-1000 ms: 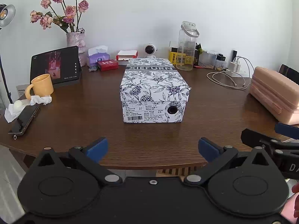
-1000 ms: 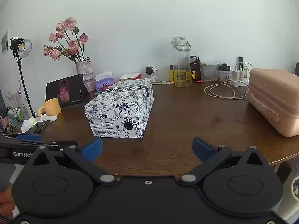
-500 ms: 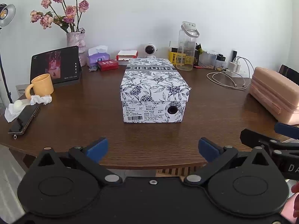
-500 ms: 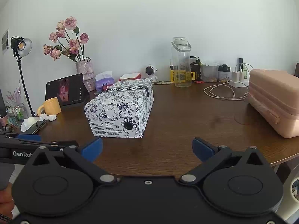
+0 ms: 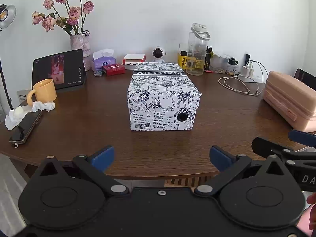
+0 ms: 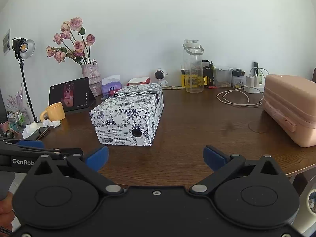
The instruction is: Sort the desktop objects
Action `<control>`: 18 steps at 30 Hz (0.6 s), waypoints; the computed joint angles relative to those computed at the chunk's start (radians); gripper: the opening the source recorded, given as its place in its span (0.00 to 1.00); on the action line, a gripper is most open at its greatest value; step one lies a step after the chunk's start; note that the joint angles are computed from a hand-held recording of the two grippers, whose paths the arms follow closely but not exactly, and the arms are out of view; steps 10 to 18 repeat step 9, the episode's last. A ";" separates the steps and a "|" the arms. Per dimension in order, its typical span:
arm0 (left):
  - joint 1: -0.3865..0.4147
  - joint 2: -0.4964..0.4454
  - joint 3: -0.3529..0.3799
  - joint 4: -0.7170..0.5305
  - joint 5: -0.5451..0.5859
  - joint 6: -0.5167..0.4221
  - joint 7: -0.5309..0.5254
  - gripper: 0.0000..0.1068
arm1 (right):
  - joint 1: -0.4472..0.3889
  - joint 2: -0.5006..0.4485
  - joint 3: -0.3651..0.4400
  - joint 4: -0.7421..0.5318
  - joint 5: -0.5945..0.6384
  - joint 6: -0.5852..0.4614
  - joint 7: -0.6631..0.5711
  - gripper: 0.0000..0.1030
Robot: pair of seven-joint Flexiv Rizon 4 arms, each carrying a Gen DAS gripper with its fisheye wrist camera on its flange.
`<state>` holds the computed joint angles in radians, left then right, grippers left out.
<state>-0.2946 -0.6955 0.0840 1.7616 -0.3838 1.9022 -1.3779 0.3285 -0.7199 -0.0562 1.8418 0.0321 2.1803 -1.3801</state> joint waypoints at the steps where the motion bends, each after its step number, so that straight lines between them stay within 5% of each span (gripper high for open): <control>1: 0.003 0.000 -0.003 0.000 0.002 0.001 -0.001 0.96 | -0.001 0.000 0.001 0.000 -0.001 0.000 -0.001 1.00; 18: 0.028 0.002 -0.024 0.003 0.025 -0.003 -0.001 0.96 | 0.016 0.005 -0.006 0.007 0.022 -0.002 -0.005 1.00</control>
